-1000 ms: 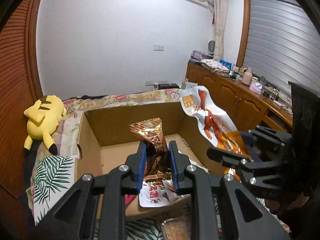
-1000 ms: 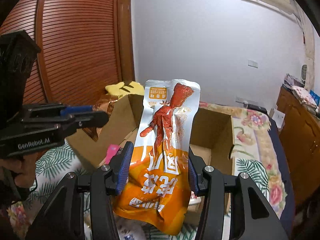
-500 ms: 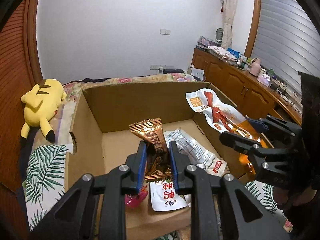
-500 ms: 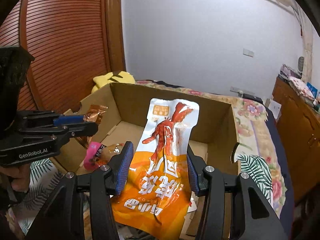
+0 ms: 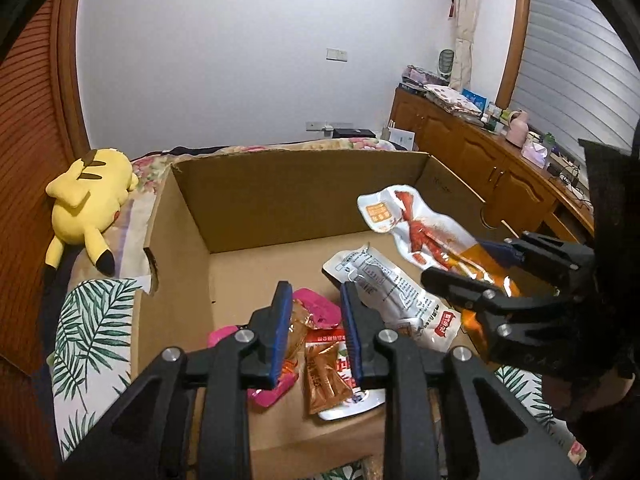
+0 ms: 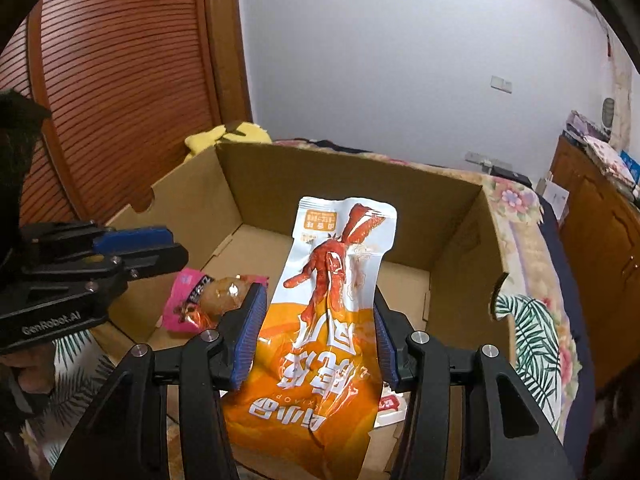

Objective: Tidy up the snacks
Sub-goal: 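Lower both held snacks into the box and open both tools, then move both tools back over the snacks on the cloth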

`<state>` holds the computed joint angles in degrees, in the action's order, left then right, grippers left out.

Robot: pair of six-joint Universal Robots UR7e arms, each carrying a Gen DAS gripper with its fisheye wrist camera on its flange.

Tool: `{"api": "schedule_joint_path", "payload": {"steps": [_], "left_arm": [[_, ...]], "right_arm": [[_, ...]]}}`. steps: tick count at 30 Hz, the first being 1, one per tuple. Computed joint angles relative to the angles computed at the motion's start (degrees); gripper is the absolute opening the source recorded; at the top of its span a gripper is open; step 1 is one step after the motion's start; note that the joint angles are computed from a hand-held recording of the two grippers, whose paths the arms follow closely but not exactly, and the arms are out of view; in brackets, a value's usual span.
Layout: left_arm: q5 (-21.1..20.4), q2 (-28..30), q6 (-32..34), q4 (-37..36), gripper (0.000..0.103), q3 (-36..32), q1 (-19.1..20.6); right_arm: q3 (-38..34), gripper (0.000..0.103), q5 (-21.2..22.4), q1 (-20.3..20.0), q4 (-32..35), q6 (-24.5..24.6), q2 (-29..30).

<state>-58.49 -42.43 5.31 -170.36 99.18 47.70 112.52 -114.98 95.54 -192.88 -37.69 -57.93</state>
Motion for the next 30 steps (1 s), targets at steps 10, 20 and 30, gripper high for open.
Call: {"api": "schedule_joint_path", "payload": {"steps": [10, 20, 30], "left_arm": [[0.4, -2.4, 0.3, -1.9, 0.028, 3.2, -1.4], [2.1, -5.4, 0.1, -3.1, 0.038, 6.6, -3.0], [3.1, -11.1, -0.1, -5.4, 0.044, 14.0, -5.6]], "right_arm": [[-0.4, 0.055, -1.4, -0.4, 1.1, 0.8, 0.8], [0.5, 0.058, -1.4, 1.2, -2.2, 1.5, 0.0], [13.4, 0.058, 1.3, 4.0, -11.0, -0.8, -7.5]]}}
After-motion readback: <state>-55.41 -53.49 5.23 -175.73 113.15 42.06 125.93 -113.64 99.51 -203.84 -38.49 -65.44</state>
